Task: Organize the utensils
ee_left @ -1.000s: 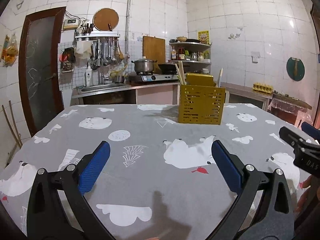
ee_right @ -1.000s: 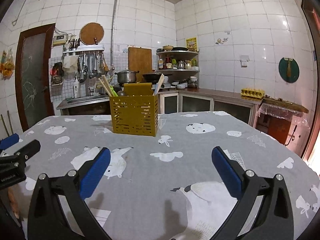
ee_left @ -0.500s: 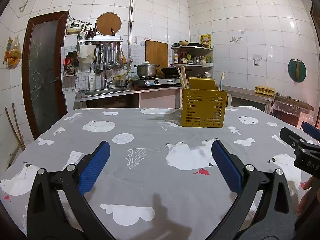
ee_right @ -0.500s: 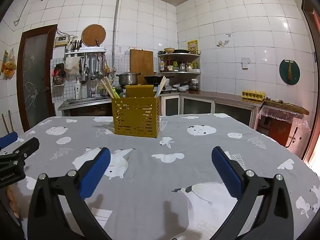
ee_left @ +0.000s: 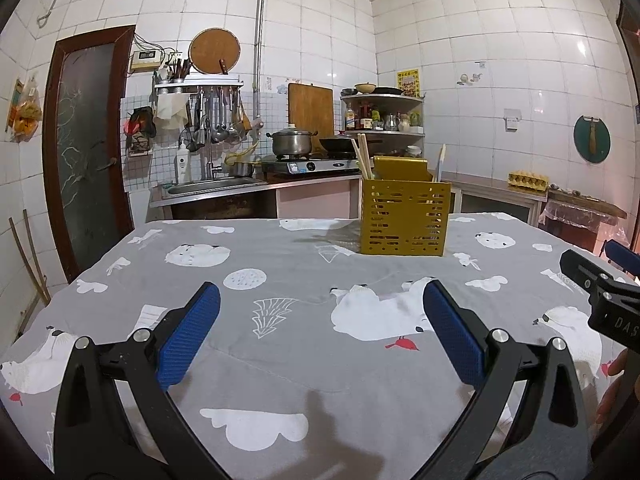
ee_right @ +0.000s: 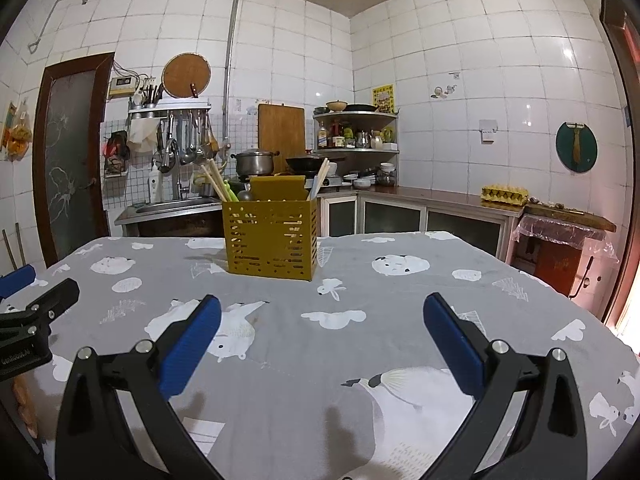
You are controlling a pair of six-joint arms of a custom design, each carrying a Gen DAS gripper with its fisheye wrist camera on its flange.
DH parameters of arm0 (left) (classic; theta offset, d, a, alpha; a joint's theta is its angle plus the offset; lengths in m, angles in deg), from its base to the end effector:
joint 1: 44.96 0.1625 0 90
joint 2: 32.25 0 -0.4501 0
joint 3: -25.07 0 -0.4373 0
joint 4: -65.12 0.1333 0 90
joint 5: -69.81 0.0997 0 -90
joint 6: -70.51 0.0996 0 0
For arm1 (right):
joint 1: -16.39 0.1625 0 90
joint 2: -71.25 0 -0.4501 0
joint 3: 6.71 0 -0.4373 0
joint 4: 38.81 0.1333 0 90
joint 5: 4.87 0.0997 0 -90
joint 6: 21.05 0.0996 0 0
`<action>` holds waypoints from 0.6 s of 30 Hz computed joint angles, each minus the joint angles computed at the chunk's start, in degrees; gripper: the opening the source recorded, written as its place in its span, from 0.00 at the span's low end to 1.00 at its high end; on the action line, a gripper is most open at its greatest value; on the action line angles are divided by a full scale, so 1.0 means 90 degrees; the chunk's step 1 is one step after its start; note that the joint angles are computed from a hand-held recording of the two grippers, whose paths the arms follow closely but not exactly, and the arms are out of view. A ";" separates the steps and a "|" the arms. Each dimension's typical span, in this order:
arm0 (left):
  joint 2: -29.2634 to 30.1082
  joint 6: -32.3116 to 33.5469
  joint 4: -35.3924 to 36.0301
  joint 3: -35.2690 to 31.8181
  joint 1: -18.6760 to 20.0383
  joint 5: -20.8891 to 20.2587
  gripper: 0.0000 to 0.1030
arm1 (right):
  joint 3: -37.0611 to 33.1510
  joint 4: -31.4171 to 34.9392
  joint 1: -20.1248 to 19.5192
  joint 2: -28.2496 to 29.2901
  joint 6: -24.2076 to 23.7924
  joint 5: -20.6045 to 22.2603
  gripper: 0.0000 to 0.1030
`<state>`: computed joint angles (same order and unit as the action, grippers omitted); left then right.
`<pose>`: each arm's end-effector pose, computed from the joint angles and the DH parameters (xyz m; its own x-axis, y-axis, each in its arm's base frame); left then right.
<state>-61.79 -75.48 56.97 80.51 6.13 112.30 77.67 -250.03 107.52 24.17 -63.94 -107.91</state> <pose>-0.3533 -0.7669 0.0779 -0.6942 0.0314 -0.7191 0.6994 0.2650 -0.6637 0.1258 -0.7591 0.3160 -0.7154 0.0782 0.6943 -0.6675 0.2172 -0.7123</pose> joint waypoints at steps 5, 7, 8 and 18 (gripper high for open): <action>-0.0005 0.0011 -0.0014 0.0016 -0.0003 0.0007 0.95 | 0.0008 -0.0048 -0.0004 0.0006 0.0000 0.0009 0.96; 0.0002 -0.0011 0.0012 0.0002 -0.0003 0.0007 0.95 | 0.0005 -0.0045 -0.0004 0.0007 -0.0004 0.0006 0.96; 0.0004 -0.0020 0.0025 -0.0002 -0.0003 0.0010 0.95 | 0.0009 -0.0037 -0.0006 0.0001 0.0011 0.0009 0.96; 0.0016 -0.0045 0.0106 -0.0032 0.0008 0.0043 0.95 | 0.0044 -0.0046 -0.0010 -0.0028 0.0016 0.0017 0.96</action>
